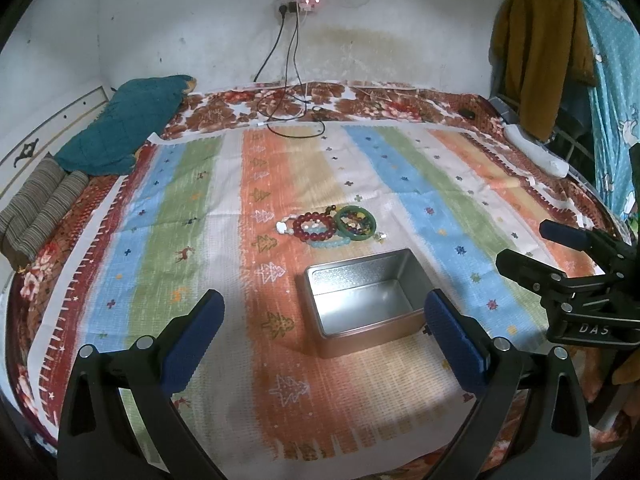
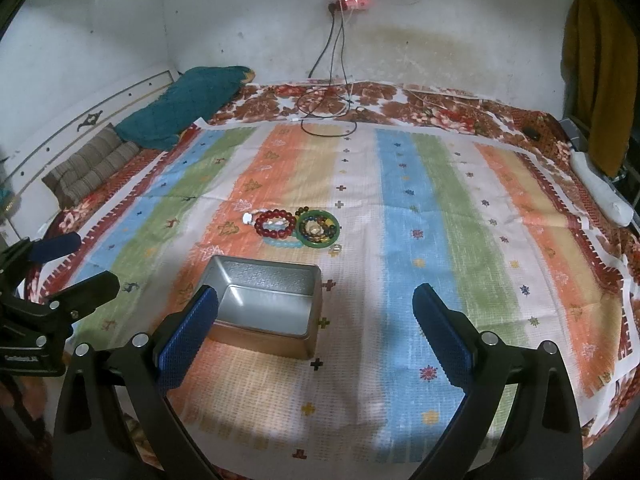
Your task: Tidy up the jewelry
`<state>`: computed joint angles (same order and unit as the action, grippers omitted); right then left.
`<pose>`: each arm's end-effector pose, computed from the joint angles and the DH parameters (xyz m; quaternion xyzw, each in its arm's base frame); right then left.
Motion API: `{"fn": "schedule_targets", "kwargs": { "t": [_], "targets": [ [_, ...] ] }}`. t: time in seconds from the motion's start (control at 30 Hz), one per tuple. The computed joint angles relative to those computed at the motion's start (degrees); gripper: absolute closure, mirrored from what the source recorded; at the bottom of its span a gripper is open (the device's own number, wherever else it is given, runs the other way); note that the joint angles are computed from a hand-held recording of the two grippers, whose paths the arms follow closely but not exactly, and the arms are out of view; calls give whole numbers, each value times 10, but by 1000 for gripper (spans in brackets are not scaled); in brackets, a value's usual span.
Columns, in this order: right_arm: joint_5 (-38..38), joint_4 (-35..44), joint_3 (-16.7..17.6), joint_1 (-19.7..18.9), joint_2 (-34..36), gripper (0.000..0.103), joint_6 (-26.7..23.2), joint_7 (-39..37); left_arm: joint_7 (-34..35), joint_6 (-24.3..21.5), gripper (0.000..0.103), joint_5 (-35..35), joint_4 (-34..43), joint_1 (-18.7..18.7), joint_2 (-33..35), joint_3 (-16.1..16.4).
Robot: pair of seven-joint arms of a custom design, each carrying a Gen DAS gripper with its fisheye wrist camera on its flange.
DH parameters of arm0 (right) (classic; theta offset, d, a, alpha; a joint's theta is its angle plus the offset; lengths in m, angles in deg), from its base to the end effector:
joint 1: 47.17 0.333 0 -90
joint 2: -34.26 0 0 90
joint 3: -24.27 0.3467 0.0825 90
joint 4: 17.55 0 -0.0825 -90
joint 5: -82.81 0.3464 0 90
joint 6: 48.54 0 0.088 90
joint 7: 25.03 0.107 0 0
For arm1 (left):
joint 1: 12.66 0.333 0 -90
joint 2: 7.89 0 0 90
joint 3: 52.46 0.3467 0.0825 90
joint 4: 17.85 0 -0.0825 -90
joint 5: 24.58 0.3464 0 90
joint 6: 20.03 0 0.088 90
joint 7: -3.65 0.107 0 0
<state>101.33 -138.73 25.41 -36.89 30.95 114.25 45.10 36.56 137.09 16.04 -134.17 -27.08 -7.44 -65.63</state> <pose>0.5362 0.0916 0.5789 -0.7344 0.5549 -0.2189 0.3237 0.4879 -0.2835 0.5638 -0.6330 0.6624 -0.3125 0.2510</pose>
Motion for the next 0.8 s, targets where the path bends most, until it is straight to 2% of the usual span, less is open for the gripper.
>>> {"fn": "schedule_targets", "kwargs": {
  "t": [0.3,0.8],
  "targets": [
    [-23,8,1,-3,10,4,-6,21,33,-19,6,-33,11,2,11,2],
    [-80,104,-7,-5,76,4,-79,62,107,-100,6,-82,107,-10,74,12]
  ]
}}
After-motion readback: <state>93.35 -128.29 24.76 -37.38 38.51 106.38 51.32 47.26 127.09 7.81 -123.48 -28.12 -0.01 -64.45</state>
